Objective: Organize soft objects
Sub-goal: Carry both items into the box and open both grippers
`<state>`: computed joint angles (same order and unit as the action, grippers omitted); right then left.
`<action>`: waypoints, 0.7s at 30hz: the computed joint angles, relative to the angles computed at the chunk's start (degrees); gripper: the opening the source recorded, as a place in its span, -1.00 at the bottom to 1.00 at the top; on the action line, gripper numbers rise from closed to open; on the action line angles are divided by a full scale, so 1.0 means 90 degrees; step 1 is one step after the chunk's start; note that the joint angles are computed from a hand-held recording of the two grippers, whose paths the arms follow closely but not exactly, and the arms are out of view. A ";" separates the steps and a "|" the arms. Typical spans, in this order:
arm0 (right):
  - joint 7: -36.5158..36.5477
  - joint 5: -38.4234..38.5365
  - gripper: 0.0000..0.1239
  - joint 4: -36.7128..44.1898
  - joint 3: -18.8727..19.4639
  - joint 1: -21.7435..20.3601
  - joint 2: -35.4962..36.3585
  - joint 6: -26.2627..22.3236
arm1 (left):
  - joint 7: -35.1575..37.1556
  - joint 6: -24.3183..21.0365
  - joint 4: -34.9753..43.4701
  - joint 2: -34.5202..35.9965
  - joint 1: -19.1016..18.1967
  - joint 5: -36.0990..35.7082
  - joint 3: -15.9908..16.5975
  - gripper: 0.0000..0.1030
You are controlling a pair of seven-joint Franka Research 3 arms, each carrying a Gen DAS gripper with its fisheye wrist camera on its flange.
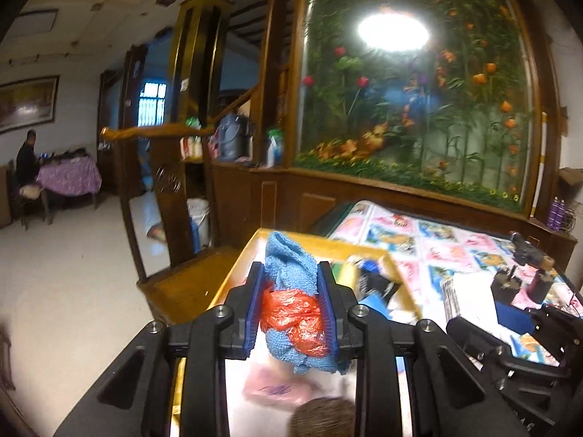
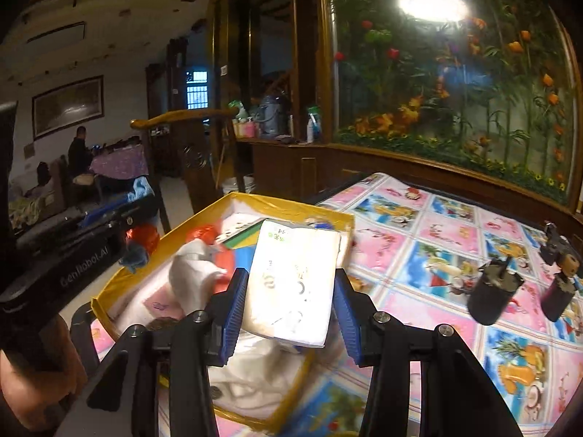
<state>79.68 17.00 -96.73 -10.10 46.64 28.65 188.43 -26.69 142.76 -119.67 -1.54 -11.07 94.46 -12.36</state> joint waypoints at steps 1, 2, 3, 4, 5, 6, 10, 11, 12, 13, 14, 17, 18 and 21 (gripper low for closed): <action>0.0017 -0.0002 -0.19 0.0159 0.0013 0.0014 0.0102 -0.0136 | 0.0050 0.0061 -0.0036 -0.0002 0.0032 -0.0065 0.0036 -0.46; 0.0049 -0.0033 -0.19 0.0271 0.0057 -0.0016 0.0178 -0.0222 | 0.0176 0.0142 -0.0038 0.0017 0.0061 -0.0190 0.0063 -0.46; 0.0094 -0.0078 -0.19 0.0386 0.0105 -0.0036 0.0246 -0.0348 | 0.0290 0.0365 -0.0034 0.0045 0.0112 -0.0314 0.0115 -0.46; 0.0135 -0.0147 -0.19 0.0480 0.0169 -0.0093 0.0299 -0.0463 | 0.0275 0.0642 -0.0100 0.0006 0.0186 -0.0349 0.0184 -0.46; 0.0206 -0.0220 -0.19 0.0611 0.0216 -0.0127 0.0380 -0.0599 | 0.0393 0.0851 -0.0098 0.0035 0.0244 -0.0487 0.0224 -0.46; 0.0244 -0.0288 -0.19 0.0668 0.0326 -0.0232 0.0405 -0.0693 | 0.0680 0.0980 -0.0051 0.0100 0.0284 -0.0733 0.0245 -0.46; 0.0451 -0.0552 -0.19 0.1158 0.0641 -0.0594 0.0664 -0.1272 | 0.1644 0.1583 0.0032 0.0311 0.0426 -0.1702 0.0347 -0.46; 0.0516 -0.0592 -0.19 0.1294 0.0731 -0.0688 0.0732 -0.1443 | 0.1907 0.1698 0.0047 0.0361 0.0454 -0.2001 0.0370 -0.46; 0.0561 -0.0625 -0.19 0.1433 0.0847 -0.0797 0.0803 -0.1600 | 0.2140 0.1799 0.0050 0.0400 0.0477 -0.2255 0.0392 -0.46; 0.0591 -0.0654 -0.19 0.1508 0.0961 -0.0917 0.0840 -0.1685 | 0.2272 0.1834 0.0051 0.0432 0.0479 -0.2406 0.0400 -0.46; 0.0684 -0.0718 -0.19 0.1580 0.0984 -0.0952 0.0878 -0.1774 | 0.2441 0.1857 0.0050 0.0453 0.0481 -0.2586 0.0409 -0.46; 0.0821 -0.0867 -0.19 0.1951 0.1159 -0.1144 0.1079 -0.2087 | 0.2680 0.1897 0.0099 0.0548 0.0460 -0.2855 0.0435 -0.46; 0.0849 -0.0866 -0.19 0.2066 0.1253 -0.1226 0.1141 -0.2200 | 0.2756 0.1869 0.0113 0.0561 0.0444 -0.2910 0.0443 -0.46; 0.0966 -0.0937 -0.18 0.2366 0.1343 -0.1316 0.1310 -0.2496 | 0.3028 0.1836 0.0183 0.0639 0.0404 -0.3132 0.0455 -0.44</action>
